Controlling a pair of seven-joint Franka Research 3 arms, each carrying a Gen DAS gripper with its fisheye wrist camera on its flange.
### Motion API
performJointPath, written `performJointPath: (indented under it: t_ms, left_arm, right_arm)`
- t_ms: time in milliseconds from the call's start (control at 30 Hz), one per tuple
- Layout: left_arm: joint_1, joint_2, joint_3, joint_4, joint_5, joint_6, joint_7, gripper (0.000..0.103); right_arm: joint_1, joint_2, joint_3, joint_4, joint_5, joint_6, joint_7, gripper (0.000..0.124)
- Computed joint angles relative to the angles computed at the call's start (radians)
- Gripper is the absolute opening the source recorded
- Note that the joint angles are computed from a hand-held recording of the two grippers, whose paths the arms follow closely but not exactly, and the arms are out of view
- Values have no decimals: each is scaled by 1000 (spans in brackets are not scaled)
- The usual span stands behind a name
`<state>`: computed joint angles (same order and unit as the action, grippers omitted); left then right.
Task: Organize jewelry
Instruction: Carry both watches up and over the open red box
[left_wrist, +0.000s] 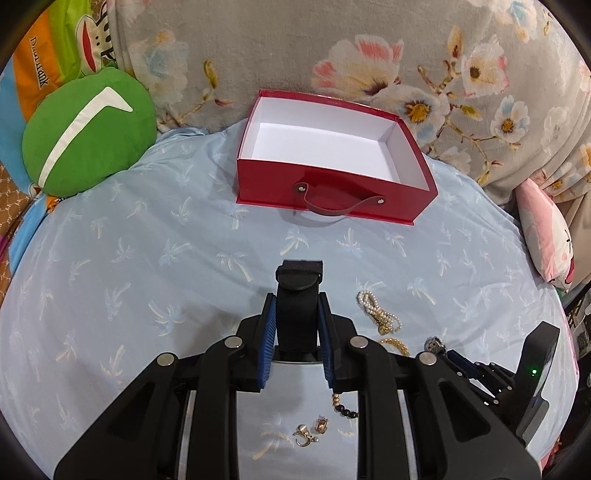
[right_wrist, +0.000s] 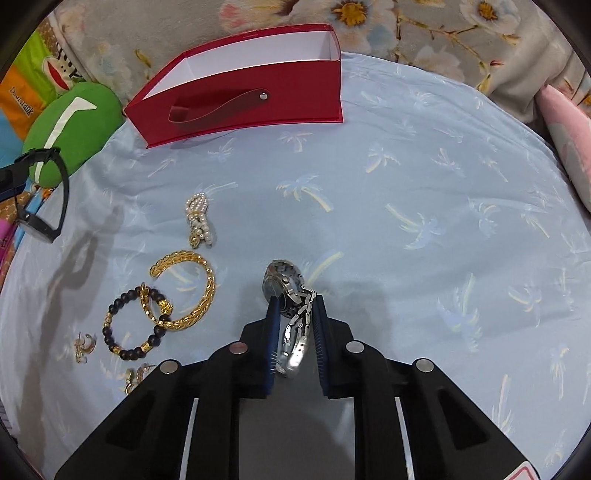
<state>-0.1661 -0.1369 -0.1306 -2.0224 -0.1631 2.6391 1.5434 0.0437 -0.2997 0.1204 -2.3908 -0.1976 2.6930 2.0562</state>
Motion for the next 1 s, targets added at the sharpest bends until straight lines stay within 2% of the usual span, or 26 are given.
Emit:
performJointPath:
  t_ms: [33,200,233,467,567,600,633,700,800,900,933,1000]
  left_arm:
    - [0,2,-1,1,2,-1,-1,21]
    - [-1,9,-4,11,7,1,0,21]
    - [-1,11,-4,14,5,1,3,21]
    - [5,20,-6,36,17,10,-3,21]
    - [6,17,-3,30,9,10,3,21]
    - [5,17,-2,28,2,8,6,21]
    - [5,18,-2,26,-1,5,7,21]
    - [5,18,-2,22,-6,0,11,21]
    - [0,18,-6,16,-12,-7,19,21]
    - [-4,16,-9,14,-14,-9,25,21]
    - [-5,15,-10,13,-14,-8,26,21]
    - [-7,15,-10,13,-14,-8,28,21]
  right_arm:
    - [7,-5,-7,-4,15,4,-7,7]
    - [-8,-44,9,-6,14,41,0,5]
    - [-10,-46,10,1,13,46,-4,0]
    - [-75,-53,56,71,-75,72,33,0]
    - [-37,-41,17,71,-26,41,-26,1]
    - [-39,-41,18,58,-24,33,-22,9]
    - [-46,-42,24,47,-31,23,-6,31]
    - [-31,-38,13,19,-5,21,-9,49]
    - [-15,-7,9,16,13,4,-17,46]
    - [-2,27,5,21,18,4,-8,18]
    - [-11,30,15,24,-13,1,11,15]
    - [10,33,-4,25,13,7,-5,12]
